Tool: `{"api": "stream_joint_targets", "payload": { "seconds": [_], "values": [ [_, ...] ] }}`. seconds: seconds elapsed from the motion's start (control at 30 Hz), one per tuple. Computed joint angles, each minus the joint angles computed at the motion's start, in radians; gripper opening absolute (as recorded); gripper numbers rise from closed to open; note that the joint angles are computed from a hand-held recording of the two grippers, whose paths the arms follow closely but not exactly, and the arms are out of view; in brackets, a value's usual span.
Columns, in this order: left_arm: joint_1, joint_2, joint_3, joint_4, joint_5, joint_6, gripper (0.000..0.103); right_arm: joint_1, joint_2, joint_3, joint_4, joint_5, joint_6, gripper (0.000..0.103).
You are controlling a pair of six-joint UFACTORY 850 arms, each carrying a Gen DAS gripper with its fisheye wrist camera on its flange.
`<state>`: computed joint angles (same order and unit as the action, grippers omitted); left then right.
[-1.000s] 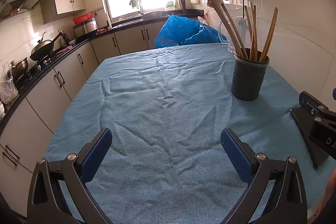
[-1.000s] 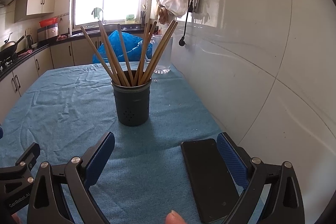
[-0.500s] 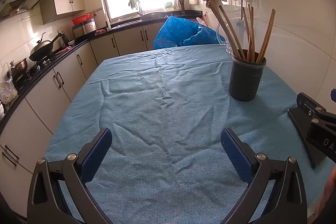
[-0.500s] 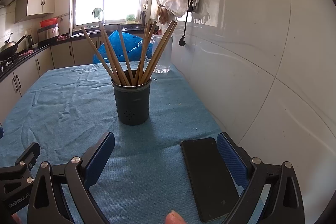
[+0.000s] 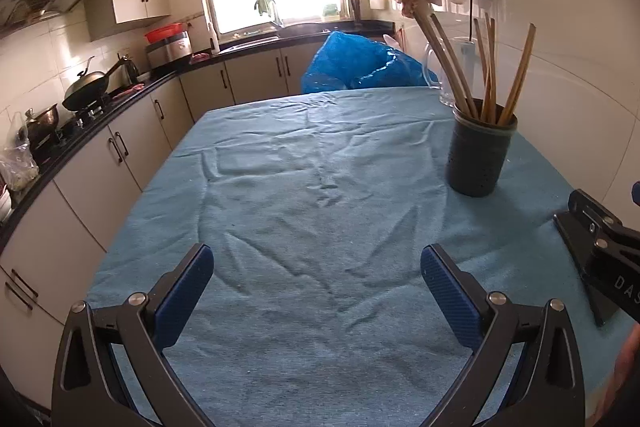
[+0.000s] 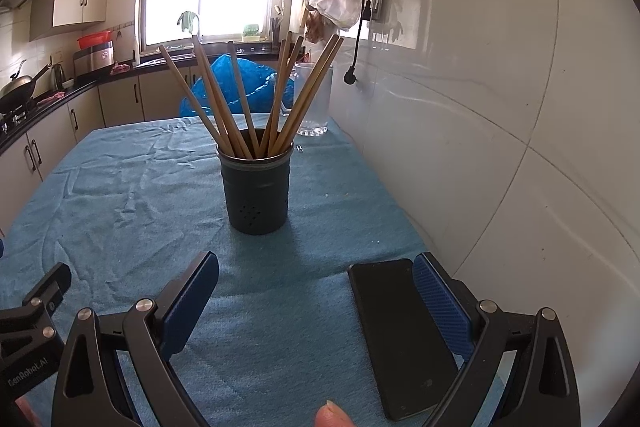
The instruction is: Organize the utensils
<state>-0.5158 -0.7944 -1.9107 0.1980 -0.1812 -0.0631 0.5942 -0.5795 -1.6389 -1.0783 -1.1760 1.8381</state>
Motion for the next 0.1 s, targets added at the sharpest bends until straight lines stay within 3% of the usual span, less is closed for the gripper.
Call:
{"api": "stream_joint_targets", "payload": {
  "seconds": [0.1],
  "values": [
    [0.013, -0.010, -0.019, -0.066, -0.008, 0.066, 0.103, -0.008, 0.007, 0.011, 0.010, 0.045, -0.005, 0.101]
  ]
}}
